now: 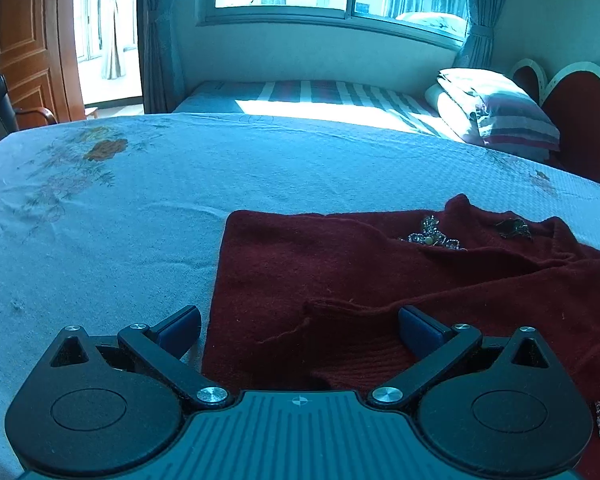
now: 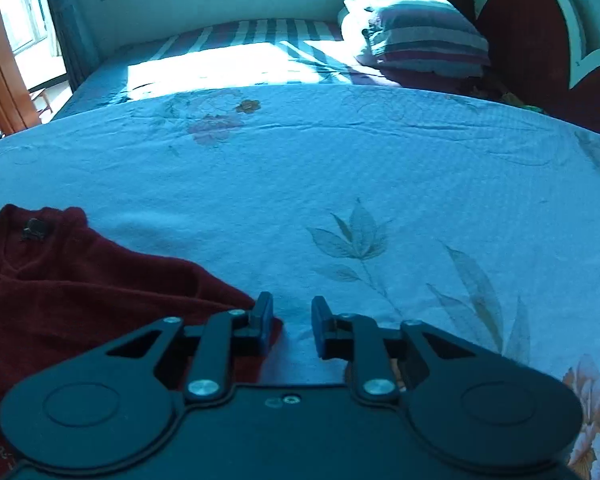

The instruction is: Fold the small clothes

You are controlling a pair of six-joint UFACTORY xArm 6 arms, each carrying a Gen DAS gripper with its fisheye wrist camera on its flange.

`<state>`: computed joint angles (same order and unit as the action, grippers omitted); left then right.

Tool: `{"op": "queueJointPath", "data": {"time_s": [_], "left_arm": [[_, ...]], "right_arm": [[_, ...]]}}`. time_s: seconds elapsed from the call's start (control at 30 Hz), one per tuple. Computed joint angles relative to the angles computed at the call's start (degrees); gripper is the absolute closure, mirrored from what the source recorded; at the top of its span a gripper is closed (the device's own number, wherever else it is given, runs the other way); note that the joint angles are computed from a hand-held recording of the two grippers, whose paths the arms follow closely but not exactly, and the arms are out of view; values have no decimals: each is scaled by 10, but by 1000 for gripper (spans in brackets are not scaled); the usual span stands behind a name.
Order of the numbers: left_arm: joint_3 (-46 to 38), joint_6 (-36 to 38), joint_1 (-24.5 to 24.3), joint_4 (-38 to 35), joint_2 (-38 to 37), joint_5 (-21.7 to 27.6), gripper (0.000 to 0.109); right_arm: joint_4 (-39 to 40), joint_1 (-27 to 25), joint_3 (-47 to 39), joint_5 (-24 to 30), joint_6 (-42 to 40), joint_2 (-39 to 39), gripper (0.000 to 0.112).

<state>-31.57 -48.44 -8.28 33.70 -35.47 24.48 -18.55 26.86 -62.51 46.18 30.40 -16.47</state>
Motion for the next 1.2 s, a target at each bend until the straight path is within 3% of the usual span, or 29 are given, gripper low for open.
{"op": "queueJointPath", "data": {"time_s": [0.07,0.17,0.3,0.37,0.43,0.5,0.63,0.67,0.7,0.77,0.8,0.9,1.0,1.07,1.1,1.13,1.2], "left_arm": [[-6,-27,-2,28,-4,10,6],[-9,-69,4,63,-8,-31,6],[-48,-32,-11,63,47,-7,6],[-52,-27,-16,86,62,11,6],[-54,-18,-15,50,51,26,6],[-33,-42,-17,70,5,13,6],[9,-12,-39,31,-46,-5,6],[5,1,-50,32,-32,19,6],[8,-7,-52,51,-19,23,6],[26,-41,-40,92,-26,-11,6],[22,-26,-42,80,-25,-4,6],[-4,-12,-62,57,-35,63,6],[12,-12,-74,59,-90,88,6],[16,18,-81,42,-85,113,6],[26,15,-75,37,-86,102,6],[32,24,-63,9,-89,89,6],[21,32,-60,-34,-100,126,6]], "right_arm": [[8,-10,22,-17,19,-18,98],[-8,0,55,-68,37,-64,95],[42,24,79,-127,-40,-80,94],[27,22,78,-97,-39,-59,99],[24,5,93,-104,-12,-68,84],[1,9,88,-82,15,-83,95],[48,34,148,-124,-16,-167,96],[51,44,159,-124,-25,-178,96],[55,53,169,-121,-40,-182,99],[12,63,178,-96,-10,-173,90],[11,58,190,-117,6,-175,90],[28,54,180,-104,-2,-174,91],[27,65,183,-95,0,-205,91],[28,80,199,-87,0,-232,91],[25,86,199,-73,-6,-231,91],[12,90,204,-61,-14,-219,88],[1,87,216,-77,8,-222,88]]}}
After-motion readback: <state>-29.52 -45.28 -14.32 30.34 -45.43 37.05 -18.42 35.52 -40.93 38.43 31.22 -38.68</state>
